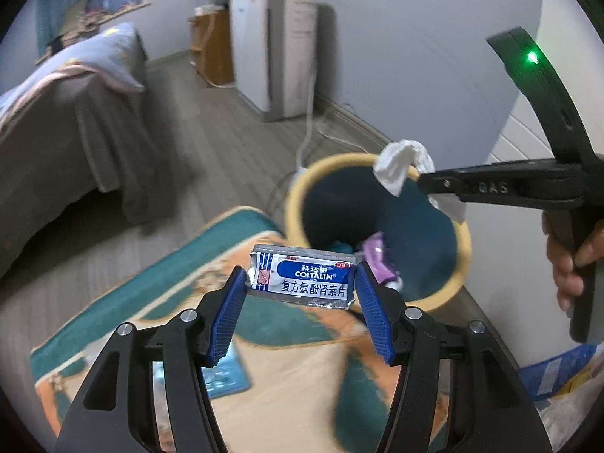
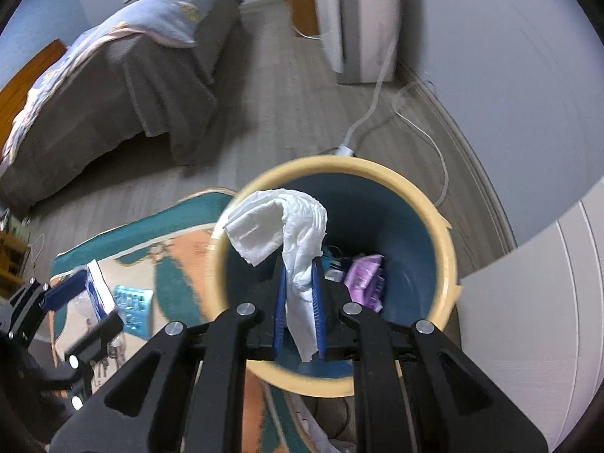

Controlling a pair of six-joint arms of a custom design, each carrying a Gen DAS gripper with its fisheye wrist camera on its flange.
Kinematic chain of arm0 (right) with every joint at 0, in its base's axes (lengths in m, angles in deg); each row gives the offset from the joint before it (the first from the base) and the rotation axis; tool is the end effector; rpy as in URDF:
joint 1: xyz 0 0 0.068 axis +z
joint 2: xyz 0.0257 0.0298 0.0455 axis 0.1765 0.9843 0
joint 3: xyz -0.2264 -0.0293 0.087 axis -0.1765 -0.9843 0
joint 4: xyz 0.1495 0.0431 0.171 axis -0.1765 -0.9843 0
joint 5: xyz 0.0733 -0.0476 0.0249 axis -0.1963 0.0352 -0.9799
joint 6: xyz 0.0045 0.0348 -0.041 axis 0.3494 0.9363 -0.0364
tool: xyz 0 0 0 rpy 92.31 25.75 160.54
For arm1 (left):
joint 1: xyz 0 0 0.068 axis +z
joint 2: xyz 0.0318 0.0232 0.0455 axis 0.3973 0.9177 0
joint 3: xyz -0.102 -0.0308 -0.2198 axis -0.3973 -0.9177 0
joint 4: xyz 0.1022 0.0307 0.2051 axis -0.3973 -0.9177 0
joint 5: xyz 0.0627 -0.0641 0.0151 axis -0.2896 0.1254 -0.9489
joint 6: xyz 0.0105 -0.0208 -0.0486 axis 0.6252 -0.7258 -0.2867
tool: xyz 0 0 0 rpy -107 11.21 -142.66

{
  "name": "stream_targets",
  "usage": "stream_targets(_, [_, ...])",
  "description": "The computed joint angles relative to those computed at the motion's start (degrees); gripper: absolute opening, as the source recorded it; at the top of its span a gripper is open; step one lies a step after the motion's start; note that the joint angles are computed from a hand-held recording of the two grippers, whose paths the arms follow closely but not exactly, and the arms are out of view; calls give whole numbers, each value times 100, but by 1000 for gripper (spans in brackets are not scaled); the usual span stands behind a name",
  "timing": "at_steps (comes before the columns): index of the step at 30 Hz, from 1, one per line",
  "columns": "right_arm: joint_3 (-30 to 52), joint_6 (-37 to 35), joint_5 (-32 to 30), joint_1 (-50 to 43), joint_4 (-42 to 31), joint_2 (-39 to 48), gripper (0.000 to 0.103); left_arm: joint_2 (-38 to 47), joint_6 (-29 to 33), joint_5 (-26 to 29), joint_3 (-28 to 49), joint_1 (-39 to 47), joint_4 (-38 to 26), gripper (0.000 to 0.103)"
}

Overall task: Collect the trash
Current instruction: 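Carry the white cloth and Coltalin box over the bin and release both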

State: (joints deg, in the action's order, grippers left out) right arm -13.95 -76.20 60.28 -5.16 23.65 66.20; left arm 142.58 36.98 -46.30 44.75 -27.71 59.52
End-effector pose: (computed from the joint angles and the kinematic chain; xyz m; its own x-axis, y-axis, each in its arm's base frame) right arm 0.2388 -0.0533 0.1397 -0.8731 -0.1478 -0.4647 -0.2335 0.9633 0.1323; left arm 0.1369 -0.1490 0.1392 -0.7666 0.1353 -0.6277 0.2094 0.9768 -0.0452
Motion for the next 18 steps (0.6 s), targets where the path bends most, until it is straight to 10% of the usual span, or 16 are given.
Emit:
stream_targets(14, [341, 359, -178, -635, 304, 1000, 13, 2387, 835, 465, 1218, 144, 1103, 61])
stream_targets(18, [344, 445, -272, -630, 324, 956, 16, 2295, 898, 404, 1129, 191, 1241, 78])
